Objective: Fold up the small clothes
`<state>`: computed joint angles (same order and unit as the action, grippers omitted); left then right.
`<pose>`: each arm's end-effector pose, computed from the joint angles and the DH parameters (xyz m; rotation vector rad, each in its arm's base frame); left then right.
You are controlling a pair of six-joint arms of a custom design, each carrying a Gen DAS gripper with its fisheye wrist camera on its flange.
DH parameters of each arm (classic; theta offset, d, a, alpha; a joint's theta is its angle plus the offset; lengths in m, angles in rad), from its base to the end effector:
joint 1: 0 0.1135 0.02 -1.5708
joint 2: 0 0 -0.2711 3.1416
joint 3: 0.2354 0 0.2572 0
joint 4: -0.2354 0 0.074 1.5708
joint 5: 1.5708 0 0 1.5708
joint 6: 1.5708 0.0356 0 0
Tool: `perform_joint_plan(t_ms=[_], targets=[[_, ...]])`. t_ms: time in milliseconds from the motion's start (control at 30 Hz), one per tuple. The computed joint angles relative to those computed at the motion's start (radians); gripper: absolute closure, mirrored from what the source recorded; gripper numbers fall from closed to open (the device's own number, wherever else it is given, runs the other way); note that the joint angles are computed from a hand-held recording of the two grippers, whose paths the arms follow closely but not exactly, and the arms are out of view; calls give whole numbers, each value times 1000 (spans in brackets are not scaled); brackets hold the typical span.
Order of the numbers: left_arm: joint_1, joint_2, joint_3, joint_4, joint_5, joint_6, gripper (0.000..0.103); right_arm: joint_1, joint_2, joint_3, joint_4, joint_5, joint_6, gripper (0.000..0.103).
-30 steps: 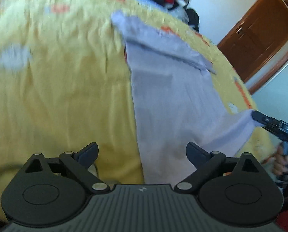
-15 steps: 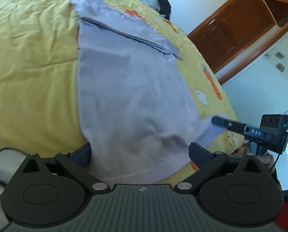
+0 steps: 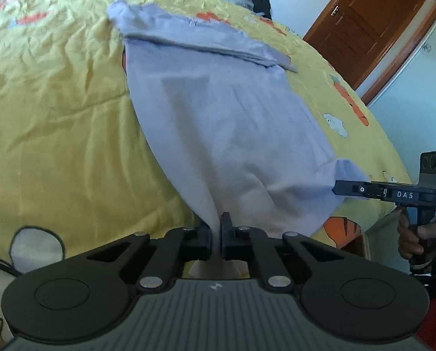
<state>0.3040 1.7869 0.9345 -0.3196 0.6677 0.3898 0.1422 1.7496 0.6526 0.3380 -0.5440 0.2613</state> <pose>0.3191 0.0770 0.1355 0.2796 2.4668 -0.6376 0.3057 0.0624 0.1132 -0.1396 2.3349 0.8346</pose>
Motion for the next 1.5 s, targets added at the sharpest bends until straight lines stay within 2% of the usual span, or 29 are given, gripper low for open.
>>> perform_joint_plan(t_ms=[133,267,367,633,1033,1200,1500], targets=[[-9,-74,-46,86,-12,-20,98,15,-37,5,-22,-1,-37,90],[-50,-119,-61,189,-68,-79,98,15,-75,20,20,-13,-15,90],[-71,-125,-52,251,-72,-142,98,8,-75,48,52,-18,-1,90],[-124,-101,-12,412,-156,-290,98,14,-7,132,189,86,68,90],[-201,18,139,446,-308,-379,98,31,130,259,276,215,104,90],[-242,61,178,464,-396,-364,98,52,178,309,270,281,99,90],[-277,153,295,460,-485,-346,98,51,276,432,251,326,137,90]])
